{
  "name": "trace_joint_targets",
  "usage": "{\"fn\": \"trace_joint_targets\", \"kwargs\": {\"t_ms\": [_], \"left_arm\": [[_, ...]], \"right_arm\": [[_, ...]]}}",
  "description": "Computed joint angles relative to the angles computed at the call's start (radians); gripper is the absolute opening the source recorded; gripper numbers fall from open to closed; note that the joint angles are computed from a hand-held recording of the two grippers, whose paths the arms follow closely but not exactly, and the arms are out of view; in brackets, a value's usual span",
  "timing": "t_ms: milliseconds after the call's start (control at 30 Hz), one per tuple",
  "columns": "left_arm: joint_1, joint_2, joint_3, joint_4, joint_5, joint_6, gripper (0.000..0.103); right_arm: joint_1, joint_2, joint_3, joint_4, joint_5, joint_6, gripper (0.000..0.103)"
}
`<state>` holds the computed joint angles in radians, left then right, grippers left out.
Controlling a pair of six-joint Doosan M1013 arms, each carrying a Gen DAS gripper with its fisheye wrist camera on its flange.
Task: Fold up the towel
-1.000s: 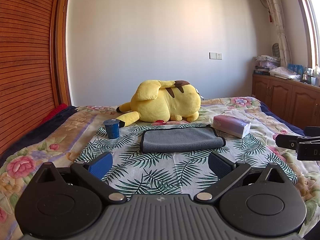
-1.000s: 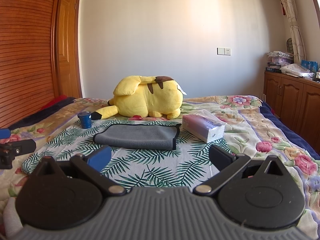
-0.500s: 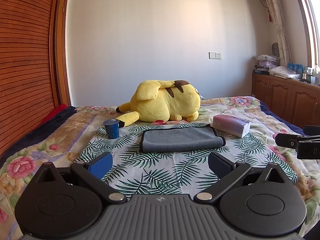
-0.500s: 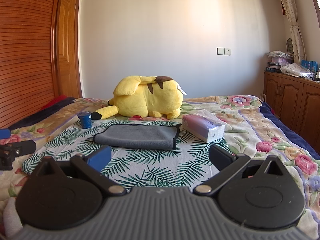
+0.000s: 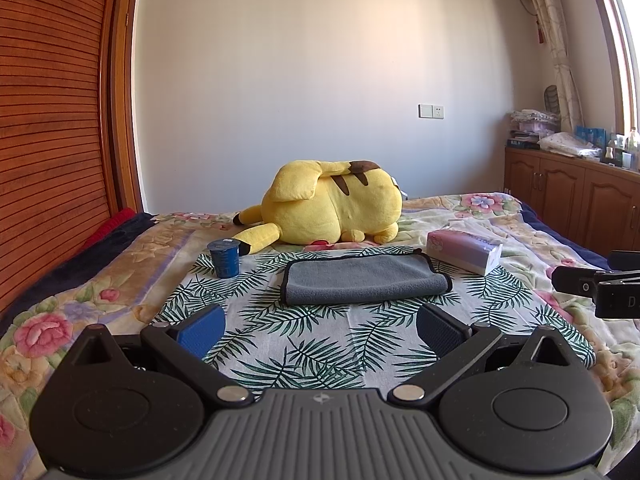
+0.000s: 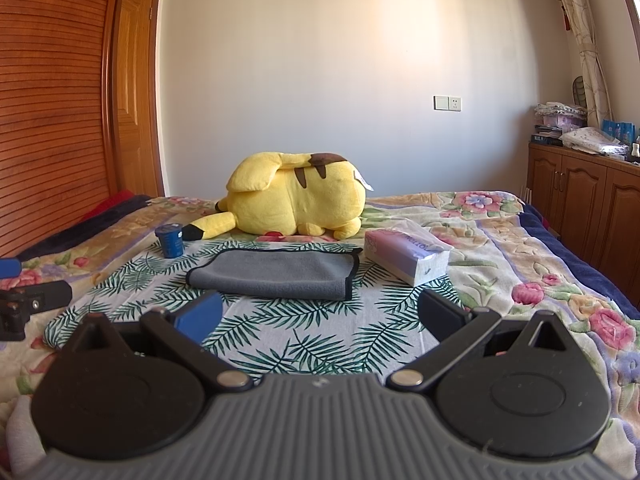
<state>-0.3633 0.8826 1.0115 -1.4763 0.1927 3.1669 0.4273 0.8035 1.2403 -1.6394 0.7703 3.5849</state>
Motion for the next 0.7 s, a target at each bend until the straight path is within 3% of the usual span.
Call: {"fn": "trace_joint_targets", "kwargs": {"t_ms": [700], "left_arm": [[-0.001,-0.001,0.002,-0.007,-0.002,0.008,0.087]], "right_arm": [[0.0,0.0,-0.001,0.002,0.0,-0.002,0.103]]}}
